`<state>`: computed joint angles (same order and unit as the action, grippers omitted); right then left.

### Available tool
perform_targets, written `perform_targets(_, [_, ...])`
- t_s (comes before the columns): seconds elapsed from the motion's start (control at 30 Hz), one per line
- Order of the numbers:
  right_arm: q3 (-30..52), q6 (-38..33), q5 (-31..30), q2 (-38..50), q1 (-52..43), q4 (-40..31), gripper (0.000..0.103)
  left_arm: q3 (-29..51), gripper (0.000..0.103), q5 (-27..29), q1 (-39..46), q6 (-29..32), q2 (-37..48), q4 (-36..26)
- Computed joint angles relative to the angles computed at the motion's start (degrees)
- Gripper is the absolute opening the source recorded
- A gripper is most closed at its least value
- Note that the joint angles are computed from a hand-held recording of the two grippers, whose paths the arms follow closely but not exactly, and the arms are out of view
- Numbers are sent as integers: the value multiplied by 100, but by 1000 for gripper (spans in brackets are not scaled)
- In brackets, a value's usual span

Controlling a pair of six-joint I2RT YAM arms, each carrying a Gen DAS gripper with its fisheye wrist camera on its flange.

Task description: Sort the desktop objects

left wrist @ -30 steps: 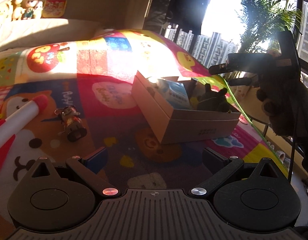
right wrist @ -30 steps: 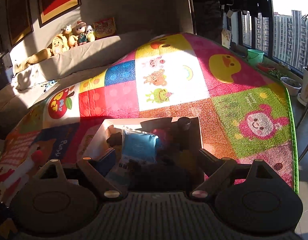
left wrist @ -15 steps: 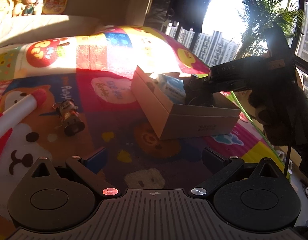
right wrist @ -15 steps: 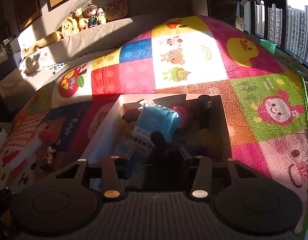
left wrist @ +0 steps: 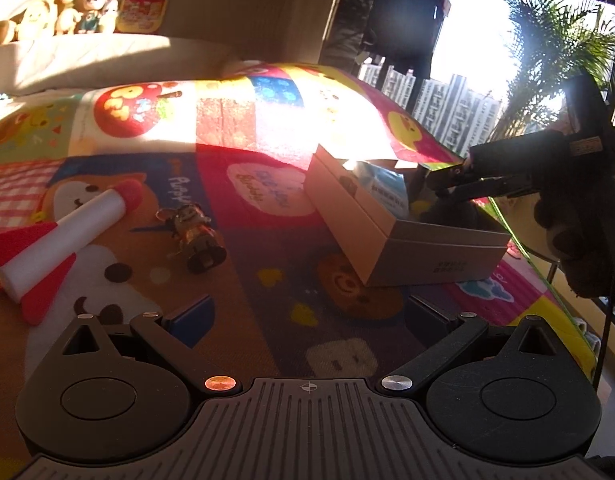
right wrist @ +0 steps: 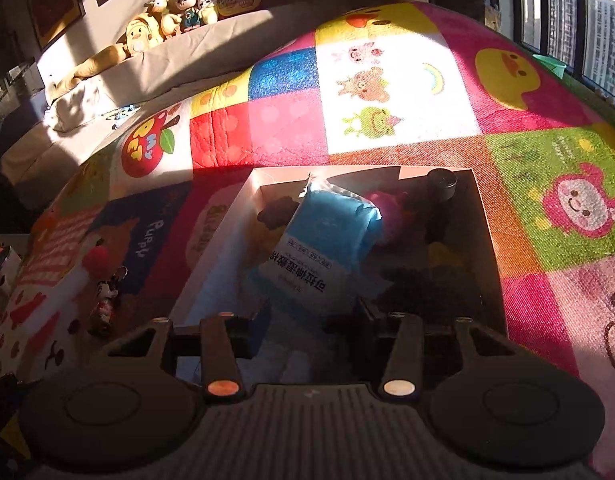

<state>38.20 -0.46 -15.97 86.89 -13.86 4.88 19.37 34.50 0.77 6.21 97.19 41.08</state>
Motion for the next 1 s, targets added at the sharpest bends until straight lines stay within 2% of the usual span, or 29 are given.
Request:
perform_targets(0.07, [-318,-26,27,-527,9,149,64,-50,103,-216,57,3,-25,131])
perform_targets(0.13, [-515,-160,217,-891,196,193,65,-142,103,-520,91,-7,-44,372])
perform_targets(0.2, [-634,-372,729,-1067,564,315,65,-230,103,-756,170,-8,-49,588])
perform_targets(0.27, [-672,-569,1456,-966,907,701,65,-249,103,-654,336,-12,-53,593])
perform_targets(0.37, [-34,-483,1813,-174,759,899,51,-263,103,-361,550,-14,22,618])
perform_targets(0.43, [734,-122,1899,593,451,734,47,-271,103,-258,616,-4,138,707])
perform_targets(0.5, [1427,298,1812,1255,144,483,31,-238,103,-111,690,-13,230,712])
perform_targets(0.57, [1805,515,1727,1667,-28,508,27,-217,103,15,747,-37,267,722])
perform_targets(0.7, [2207,525,2006,2083,3,486,27,-202,103,136,808,-56,318,731])
perform_targets(0.87, [1968,465,1466,1695,-42,-144,22,-210,103,169,822,-76,336,770])
perform_targets(0.97, [1764,350,187,1039,-294,-1116,21,-232,103,140,786,-43,334,808])
perform_targets(1.0, [1578,308,29,750,-315,-1183,21,-238,103,125,773,-39,335,821])
